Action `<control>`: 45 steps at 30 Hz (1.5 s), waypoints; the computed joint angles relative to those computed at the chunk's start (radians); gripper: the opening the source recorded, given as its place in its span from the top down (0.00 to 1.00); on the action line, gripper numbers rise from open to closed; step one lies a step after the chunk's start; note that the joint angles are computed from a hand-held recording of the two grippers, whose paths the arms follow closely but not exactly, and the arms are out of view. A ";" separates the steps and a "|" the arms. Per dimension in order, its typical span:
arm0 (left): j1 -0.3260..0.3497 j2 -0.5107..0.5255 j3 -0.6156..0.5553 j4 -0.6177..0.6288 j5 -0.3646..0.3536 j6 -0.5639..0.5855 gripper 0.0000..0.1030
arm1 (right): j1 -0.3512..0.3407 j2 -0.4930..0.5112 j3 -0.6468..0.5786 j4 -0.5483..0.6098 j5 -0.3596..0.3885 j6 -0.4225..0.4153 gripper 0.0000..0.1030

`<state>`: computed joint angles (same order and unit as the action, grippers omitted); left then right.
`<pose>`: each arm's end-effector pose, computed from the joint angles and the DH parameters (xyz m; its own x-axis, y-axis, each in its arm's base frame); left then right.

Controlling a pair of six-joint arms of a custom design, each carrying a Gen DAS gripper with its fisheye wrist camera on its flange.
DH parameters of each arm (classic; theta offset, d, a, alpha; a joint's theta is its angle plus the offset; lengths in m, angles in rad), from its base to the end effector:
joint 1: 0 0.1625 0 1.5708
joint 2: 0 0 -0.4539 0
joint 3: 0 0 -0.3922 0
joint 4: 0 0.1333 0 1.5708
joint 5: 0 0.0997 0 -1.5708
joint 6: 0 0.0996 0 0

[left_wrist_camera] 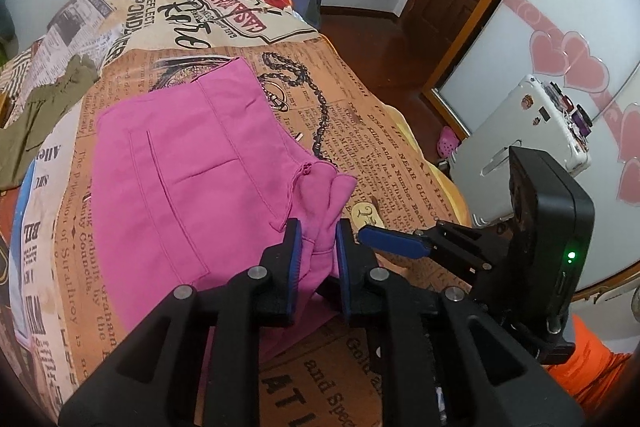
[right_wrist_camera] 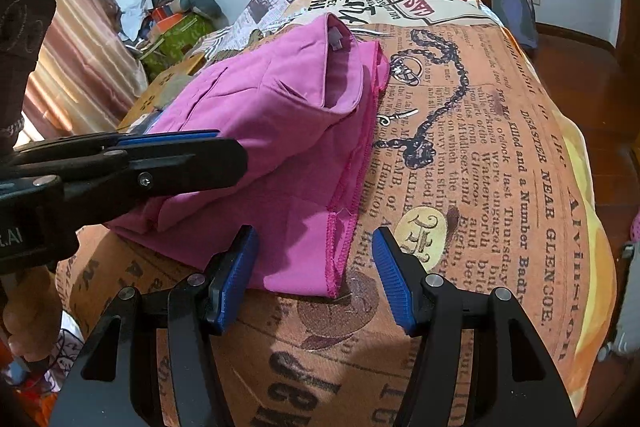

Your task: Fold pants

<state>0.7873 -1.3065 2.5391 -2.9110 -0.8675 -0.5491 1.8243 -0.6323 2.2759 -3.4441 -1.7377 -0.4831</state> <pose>-0.1112 -0.3917 0.1658 -0.8689 0.0496 -0.4924 0.2909 0.8561 -0.4272 0.2277 -0.4132 -0.0333 -0.7403 -0.6244 0.2490 -0.6641 0.7369 -0.1265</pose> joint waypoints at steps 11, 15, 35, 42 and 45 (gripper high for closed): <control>-0.085 -0.142 -0.009 0.201 0.173 -0.037 0.78 | 0.006 -0.040 0.024 -0.021 -0.037 -0.002 0.45; -0.037 -0.230 -0.035 0.344 0.221 -0.063 0.77 | 0.013 -0.054 0.034 -0.065 -0.049 -0.014 0.45; 0.342 -0.082 -0.224 0.171 0.226 0.360 0.55 | 0.042 0.039 -0.079 0.010 -0.037 0.031 0.45; 0.479 -0.004 -0.333 0.139 0.031 0.462 0.50 | 0.015 0.045 -0.105 0.061 -0.004 0.037 0.41; 0.529 0.011 -0.357 0.089 -0.065 0.486 0.50 | 0.012 0.044 -0.113 0.080 0.002 0.039 0.40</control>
